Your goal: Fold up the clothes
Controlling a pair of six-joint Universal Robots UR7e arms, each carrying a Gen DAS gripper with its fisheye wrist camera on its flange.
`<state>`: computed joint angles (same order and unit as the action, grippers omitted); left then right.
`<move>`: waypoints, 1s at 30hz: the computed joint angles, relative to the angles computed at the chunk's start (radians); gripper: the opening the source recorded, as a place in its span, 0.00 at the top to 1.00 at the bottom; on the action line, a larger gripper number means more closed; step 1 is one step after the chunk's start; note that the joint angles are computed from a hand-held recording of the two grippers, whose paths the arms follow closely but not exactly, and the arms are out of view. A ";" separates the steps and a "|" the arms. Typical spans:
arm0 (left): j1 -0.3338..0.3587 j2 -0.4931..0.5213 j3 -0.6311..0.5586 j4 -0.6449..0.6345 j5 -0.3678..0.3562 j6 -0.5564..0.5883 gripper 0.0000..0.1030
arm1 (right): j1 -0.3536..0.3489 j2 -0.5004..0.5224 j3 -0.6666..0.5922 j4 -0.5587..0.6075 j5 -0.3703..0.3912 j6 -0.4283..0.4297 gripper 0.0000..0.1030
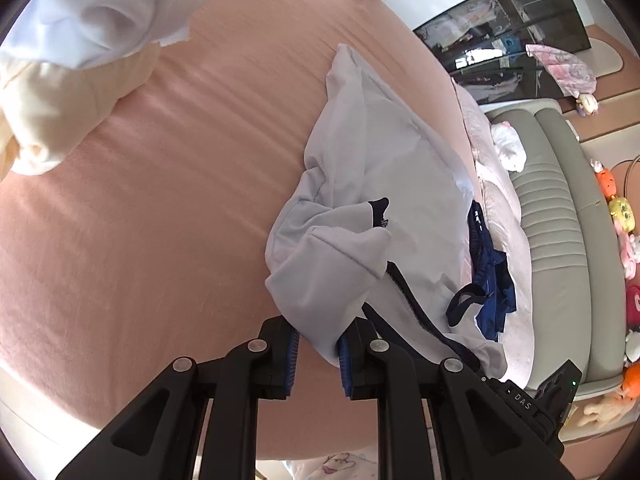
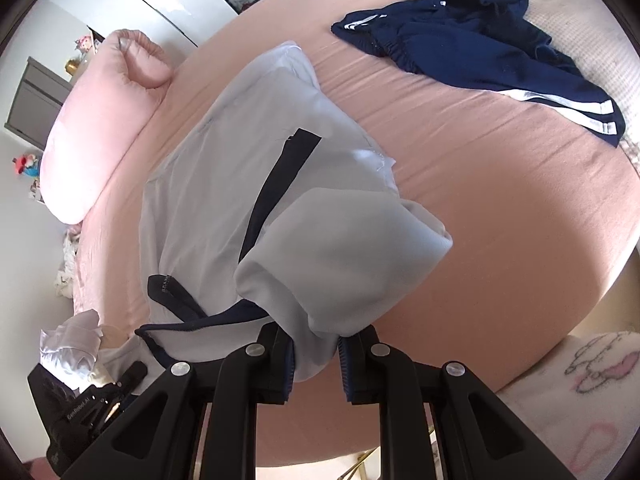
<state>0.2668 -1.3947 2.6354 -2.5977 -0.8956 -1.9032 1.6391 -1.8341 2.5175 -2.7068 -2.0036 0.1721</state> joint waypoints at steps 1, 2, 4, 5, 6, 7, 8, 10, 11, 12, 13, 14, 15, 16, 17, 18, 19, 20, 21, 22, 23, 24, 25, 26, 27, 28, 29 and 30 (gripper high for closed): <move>0.006 -0.002 0.003 -0.008 -0.008 0.008 0.86 | -0.002 0.005 -0.005 0.010 -0.001 -0.001 0.84; 0.015 -0.003 0.006 -0.022 -0.018 0.020 0.86 | -0.004 0.011 -0.012 0.021 -0.005 0.004 0.84; 0.030 -0.004 0.015 -0.048 -0.029 0.042 0.86 | -0.008 0.027 -0.027 0.042 -0.015 0.018 0.84; 0.036 -0.004 0.019 -0.061 -0.033 0.053 0.86 | -0.008 0.038 -0.037 0.052 -0.023 0.025 0.84; 0.042 -0.003 0.022 -0.071 -0.037 0.064 0.85 | -0.002 0.051 -0.046 0.062 -0.039 0.028 0.84; 0.047 -0.002 0.023 -0.075 -0.042 0.074 0.85 | 0.003 0.065 -0.056 0.072 -0.055 0.030 0.84; 0.050 0.000 0.020 -0.072 -0.046 0.082 0.85 | 0.010 0.079 -0.067 0.082 -0.073 0.033 0.84; 0.056 0.002 0.016 -0.066 -0.053 0.097 0.85 | 0.030 0.112 -0.088 0.101 -0.116 0.046 0.84; 0.060 0.004 0.013 -0.063 -0.057 0.105 0.85 | 0.037 0.125 -0.098 0.113 -0.129 0.054 0.84; 0.062 0.004 0.011 -0.058 -0.061 0.114 0.85 | 0.041 0.135 -0.111 0.134 -0.137 0.072 0.84; 0.064 0.001 0.008 -0.049 -0.067 0.123 0.85 | 0.044 0.146 -0.123 0.155 -0.144 0.091 0.83; 0.067 -0.002 0.004 -0.040 -0.074 0.132 0.85 | 0.045 0.155 -0.136 0.178 -0.147 0.111 0.82; 0.072 -0.003 0.000 -0.030 -0.084 0.140 0.85 | 0.033 0.154 -0.146 0.201 -0.128 0.138 0.81; 0.079 -0.002 -0.004 -0.025 -0.095 0.149 0.85 | 0.022 0.154 -0.155 0.223 -0.108 0.165 0.76; 0.088 -0.001 -0.007 -0.023 -0.106 0.157 0.84 | 0.009 0.153 -0.164 0.242 -0.086 0.189 0.70; 0.096 0.000 -0.010 -0.020 -0.118 0.165 0.81 | -0.006 0.149 -0.168 0.251 -0.055 0.203 0.66; 0.105 0.000 -0.012 -0.019 -0.130 0.173 0.78 | -0.020 0.146 -0.171 0.256 -0.026 0.209 0.56; 0.111 -0.003 -0.015 -0.009 -0.141 0.174 0.74 | -0.030 0.144 -0.172 0.260 -0.001 0.205 0.47; 0.115 -0.008 -0.022 0.017 -0.152 0.167 0.61 | -0.040 0.142 -0.174 0.266 0.021 0.202 0.45; 0.113 -0.017 -0.025 0.038 -0.156 0.159 0.54 | -0.043 0.137 -0.174 0.276 0.028 0.205 0.43; 0.101 -0.032 -0.021 0.051 -0.151 0.147 0.54 | -0.047 0.133 -0.175 0.287 0.035 0.207 0.43; 0.089 -0.048 -0.017 0.064 -0.147 0.134 0.53 | -0.050 0.128 -0.176 0.297 0.042 0.209 0.43; 0.078 -0.064 -0.016 0.086 -0.144 0.121 0.49 | -0.054 0.122 -0.176 0.308 0.051 0.212 0.43; 0.069 -0.080 -0.020 0.119 -0.145 0.108 0.47 | -0.061 0.107 -0.172 0.319 0.067 0.215 0.43; 0.059 -0.096 -0.023 0.150 -0.147 0.098 0.42 | -0.067 0.092 -0.169 0.331 0.082 0.219 0.43; 0.047 -0.113 -0.023 0.176 -0.153 0.092 0.40 | -0.068 0.078 -0.167 0.344 0.089 0.221 0.42; 0.035 -0.130 -0.023 0.203 -0.160 0.088 0.40 | -0.070 0.063 -0.164 0.357 0.096 0.222 0.39; 0.023 -0.147 -0.022 0.231 -0.168 0.084 0.40 | -0.068 0.048 -0.161 0.368 0.095 0.218 0.38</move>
<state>0.2895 -1.5421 2.6131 -2.3672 -1.0632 -1.8191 1.5711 -1.7864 2.3564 -2.3386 -1.9081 0.3900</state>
